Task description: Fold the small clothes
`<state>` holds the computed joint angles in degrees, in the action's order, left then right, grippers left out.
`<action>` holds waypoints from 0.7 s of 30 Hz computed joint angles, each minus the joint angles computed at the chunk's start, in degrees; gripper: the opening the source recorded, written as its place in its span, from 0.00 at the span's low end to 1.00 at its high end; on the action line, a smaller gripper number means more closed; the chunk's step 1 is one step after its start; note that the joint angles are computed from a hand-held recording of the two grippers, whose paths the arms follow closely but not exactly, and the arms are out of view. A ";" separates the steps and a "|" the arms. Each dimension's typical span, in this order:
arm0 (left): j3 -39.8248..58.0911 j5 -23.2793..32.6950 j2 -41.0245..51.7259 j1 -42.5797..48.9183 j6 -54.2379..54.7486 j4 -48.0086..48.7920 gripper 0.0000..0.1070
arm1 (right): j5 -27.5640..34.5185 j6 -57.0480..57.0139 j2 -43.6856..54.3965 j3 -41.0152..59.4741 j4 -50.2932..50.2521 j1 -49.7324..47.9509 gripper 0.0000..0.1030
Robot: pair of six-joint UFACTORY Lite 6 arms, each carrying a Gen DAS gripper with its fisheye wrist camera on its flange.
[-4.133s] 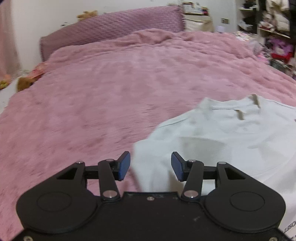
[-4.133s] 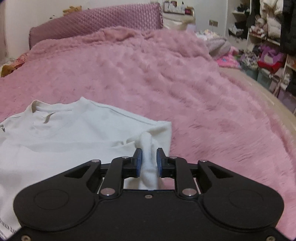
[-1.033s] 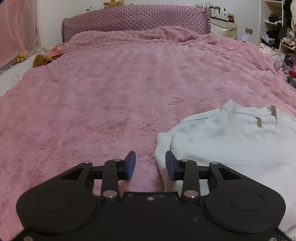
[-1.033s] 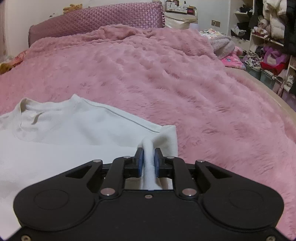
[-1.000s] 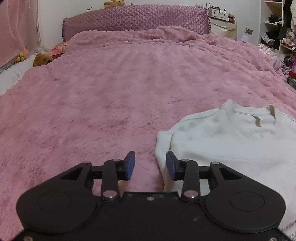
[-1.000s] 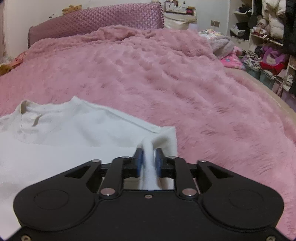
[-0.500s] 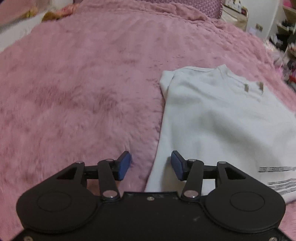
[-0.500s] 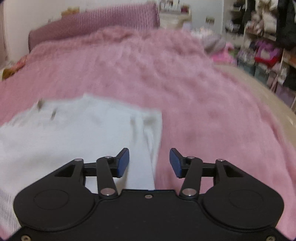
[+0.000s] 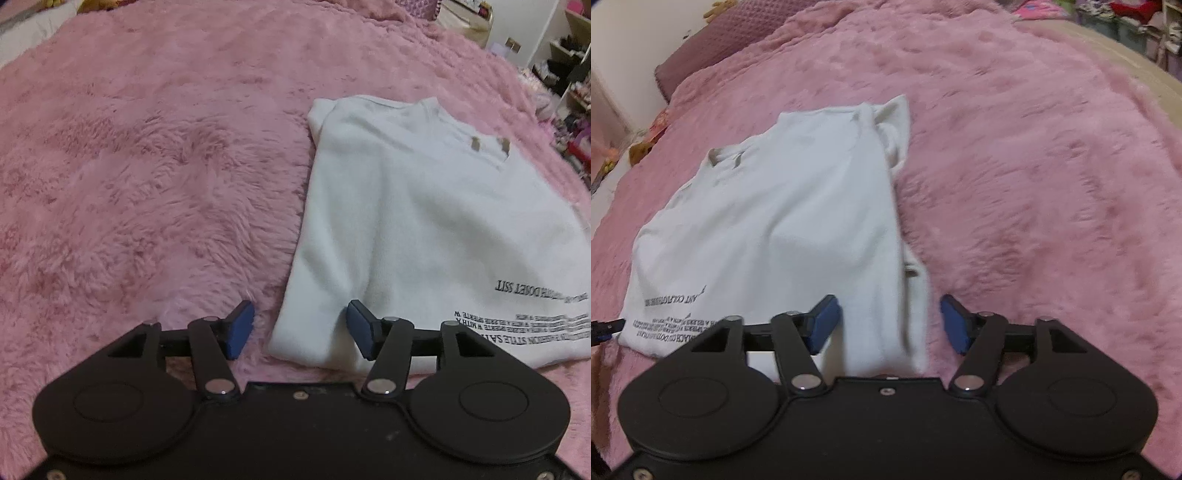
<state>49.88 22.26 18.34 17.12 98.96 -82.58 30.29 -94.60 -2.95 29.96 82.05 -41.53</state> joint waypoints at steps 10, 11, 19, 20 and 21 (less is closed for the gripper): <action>-11.65 9.43 -11.24 4.71 20.46 -14.30 0.05 | 5.54 -5.40 -2.99 -3.64 6.67 -3.31 0.05; -12.54 12.41 -12.81 7.18 19.16 -12.25 0.04 | 6.76 -4.99 -4.86 -4.65 5.75 -4.57 0.05; -14.93 22.25 -20.05 15.89 8.71 2.18 0.04 | 10.67 11.37 -20.66 -7.69 -13.27 -9.59 0.04; -16.32 23.48 -21.65 17.29 8.58 3.15 0.04 | 12.06 12.62 -20.43 -7.25 -14.73 -11.10 0.04; -17.44 25.08 -23.07 18.93 7.55 5.01 0.04 | 13.77 13.59 -20.52 -7.00 -16.14 -12.89 0.04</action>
